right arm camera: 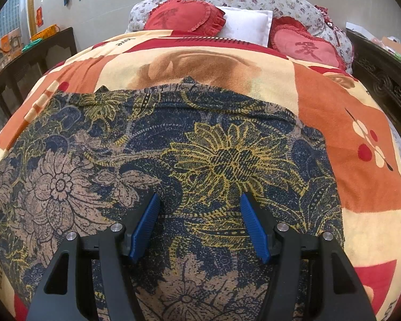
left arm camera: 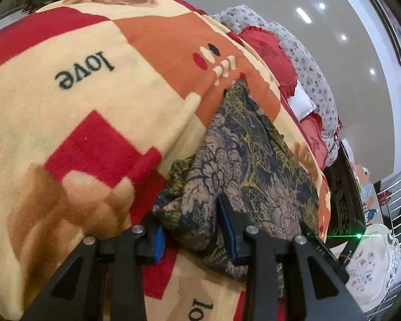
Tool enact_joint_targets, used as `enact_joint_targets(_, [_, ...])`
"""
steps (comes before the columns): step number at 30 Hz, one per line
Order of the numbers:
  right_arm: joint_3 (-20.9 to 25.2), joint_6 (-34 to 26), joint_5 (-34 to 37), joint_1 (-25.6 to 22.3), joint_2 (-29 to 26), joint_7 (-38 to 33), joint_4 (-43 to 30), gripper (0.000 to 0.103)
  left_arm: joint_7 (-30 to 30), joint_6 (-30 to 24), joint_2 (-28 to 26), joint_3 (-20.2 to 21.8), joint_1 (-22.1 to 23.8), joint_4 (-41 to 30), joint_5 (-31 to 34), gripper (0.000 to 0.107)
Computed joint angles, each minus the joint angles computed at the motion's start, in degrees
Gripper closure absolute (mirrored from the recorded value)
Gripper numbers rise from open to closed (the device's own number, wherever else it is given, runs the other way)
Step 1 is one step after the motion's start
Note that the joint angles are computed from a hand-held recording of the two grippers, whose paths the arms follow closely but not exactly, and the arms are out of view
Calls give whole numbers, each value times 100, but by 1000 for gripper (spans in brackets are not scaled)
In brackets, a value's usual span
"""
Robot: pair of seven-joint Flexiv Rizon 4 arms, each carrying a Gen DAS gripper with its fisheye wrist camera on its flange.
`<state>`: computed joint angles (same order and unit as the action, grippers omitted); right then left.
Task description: Fold small clothes
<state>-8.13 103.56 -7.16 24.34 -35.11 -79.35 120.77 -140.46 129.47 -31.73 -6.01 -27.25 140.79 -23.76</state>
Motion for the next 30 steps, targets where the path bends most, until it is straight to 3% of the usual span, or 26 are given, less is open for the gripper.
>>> enact_joint_targets(2, [-700, -421, 105, 729, 173, 141, 39, 45, 367, -79, 75, 255, -470, -1, -564, 71])
enact_joint_targets(3, [-898, -410, 38, 967, 295, 175, 73, 48, 563, -80, 93, 344, -657, -2, -813, 79])
enact_joint_targets(5, [-755, -225, 163, 1052, 492, -139, 8, 48, 1334, -266, 118, 570, -1192, -143, -1583, 93])
enact_joint_targets(8, [483, -1088, 2346, 724, 668, -2644, -1052, 48, 3088, -491, -16, 1052, -2322, -643, -3312, 97])
enact_joint_targets(9, [950, -1549, 2943, 466, 647, -3337, -1518, 48, 3995, -337, -139, 1135, -2722, -896, -4087, 97])
enact_joint_targets(11, [1883, -2295, 3088, -194, 389, -3611, -2284, 48, 5132, 32, -360, 1228, -3148, -1286, -4818, 97])
enact_joint_targets(14, [3283, -2990, 1778, -1197, -282, -2676, -3010, 48, 5667, 399, -488, 1144, -3101, -1510, -4516, 97])
enact_joint_targets(16, [4195, -3199, 500, -1845, -794, -1812, -3235, 48, 5861, 535, -539, 1062, -2990, -1598, -4186, 97])
enact_joint_targets(18, [4759, -3613, -277, -2155, -1222, -1316, -3545, 48, 5848, 579, -544, 930, -2803, -1615, -3891, 97])
enact_joint_targets(26, [4314, -4565, -90, -1512, -1482, -1745, -4300, 48, 5715, 773, -492, 341, -2040, -1496, -2998, 97])
enact_joint_targets(30, [3600, -4569, -418, -901, -1324, -1860, -4155, 48, 5865, 862, -503, 62, -1783, -1514, -2866, 98])
